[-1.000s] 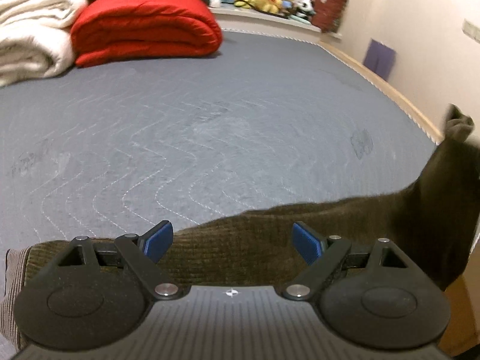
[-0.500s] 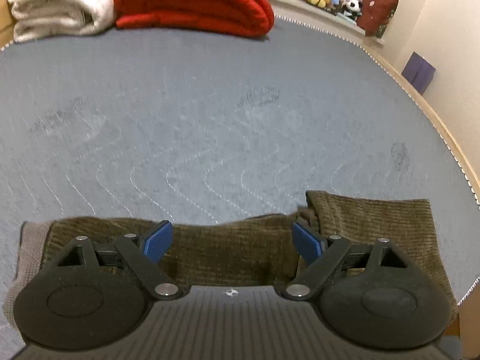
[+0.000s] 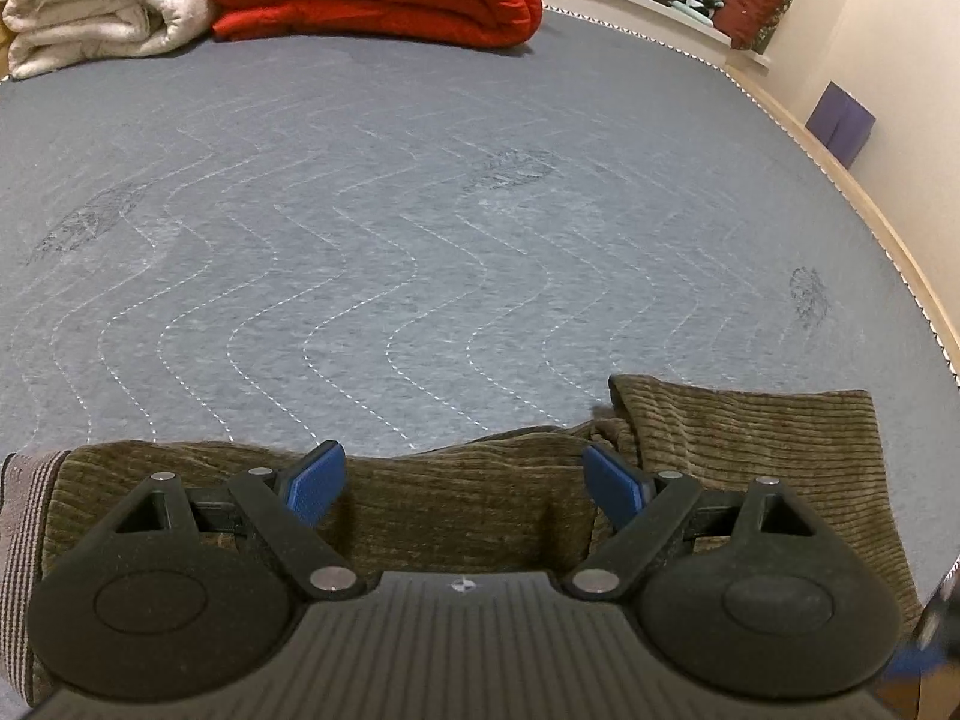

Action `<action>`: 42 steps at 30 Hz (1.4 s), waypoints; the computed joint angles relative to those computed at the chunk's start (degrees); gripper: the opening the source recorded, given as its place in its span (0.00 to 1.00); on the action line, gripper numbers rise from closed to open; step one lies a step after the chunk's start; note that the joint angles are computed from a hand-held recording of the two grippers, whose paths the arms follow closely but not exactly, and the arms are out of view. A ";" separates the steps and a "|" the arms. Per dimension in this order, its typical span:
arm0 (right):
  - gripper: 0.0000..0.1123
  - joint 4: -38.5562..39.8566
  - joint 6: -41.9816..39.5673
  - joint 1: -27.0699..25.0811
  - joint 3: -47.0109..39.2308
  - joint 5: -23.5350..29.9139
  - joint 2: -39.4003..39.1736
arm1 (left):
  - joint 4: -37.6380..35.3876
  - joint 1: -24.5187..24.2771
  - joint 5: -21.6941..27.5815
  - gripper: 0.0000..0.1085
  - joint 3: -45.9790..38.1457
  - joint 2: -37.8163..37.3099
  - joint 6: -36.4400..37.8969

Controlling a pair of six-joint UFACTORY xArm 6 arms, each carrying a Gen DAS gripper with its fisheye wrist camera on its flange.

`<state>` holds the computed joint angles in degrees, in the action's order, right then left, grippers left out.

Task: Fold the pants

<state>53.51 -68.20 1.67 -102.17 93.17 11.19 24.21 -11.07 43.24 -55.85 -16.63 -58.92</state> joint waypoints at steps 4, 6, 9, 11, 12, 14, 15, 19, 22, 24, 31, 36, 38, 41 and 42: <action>0.43 2.72 7.41 -0.77 -4.88 -7.20 3.88 | 0.60 1.49 -3.69 0.79 1.45 -1.08 -0.33; 0.43 3.18 12.44 -0.97 -5.76 -14.78 4.73 | -1.13 2.70 -7.30 0.71 2.89 -1.83 0.79; 0.48 0.82 22.57 -1.37 -9.63 -24.84 7.68 | -8.03 3.95 -13.01 0.59 4.95 -1.75 5.41; 0.52 -3.55 28.07 -1.20 -11.50 -30.37 9.52 | -17.02 3.70 -15.86 0.59 5.37 -0.17 13.04; 0.52 -6.53 31.49 -1.44 -14.01 -31.06 11.38 | -22.19 3.32 -16.73 0.59 5.25 0.82 17.77; 0.52 -12.24 38.32 -2.04 -19.38 -30.51 15.30 | -28.91 2.10 -17.58 0.59 4.50 2.90 24.32; 0.52 -14.21 40.90 -2.30 -21.43 -29.75 16.90 | -30.85 1.61 -17.56 0.60 3.88 3.91 26.56; 0.54 -22.31 48.54 -2.48 -27.96 -25.75 22.21 | -33.29 0.33 -17.13 0.60 1.60 7.75 29.93; 0.58 -25.18 50.92 -2.66 -31.02 -22.39 24.70 | -34.32 -0.56 -18.84 0.60 0.49 10.29 33.87; 0.59 -25.88 51.82 -2.67 -32.40 -21.22 26.13 | -36.23 -1.39 -19.09 0.56 -0.23 11.59 37.16; 0.62 -27.59 51.45 -2.99 -35.07 -19.21 28.31 | -34.85 -2.41 -23.00 0.18 2.68 6.44 42.06; 0.62 -27.04 48.10 -2.72 -31.98 -20.57 26.49 | -23.84 -0.23 -20.65 0.18 5.68 0.31 33.43; 0.62 -26.15 46.93 -2.85 -31.67 -20.62 26.34 | -21.32 0.64 -17.14 0.21 5.90 0.23 30.62; 0.64 -25.56 45.01 -3.00 -32.77 -18.33 26.94 | -22.06 1.16 -11.30 0.33 4.02 2.81 30.66; 0.64 -25.74 44.21 -2.95 -32.63 -17.65 26.88 | -17.81 1.08 -10.66 0.40 3.60 2.90 27.34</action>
<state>27.77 -23.99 -1.28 -134.80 75.53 38.07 6.40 -9.99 32.58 -52.25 -13.73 -31.58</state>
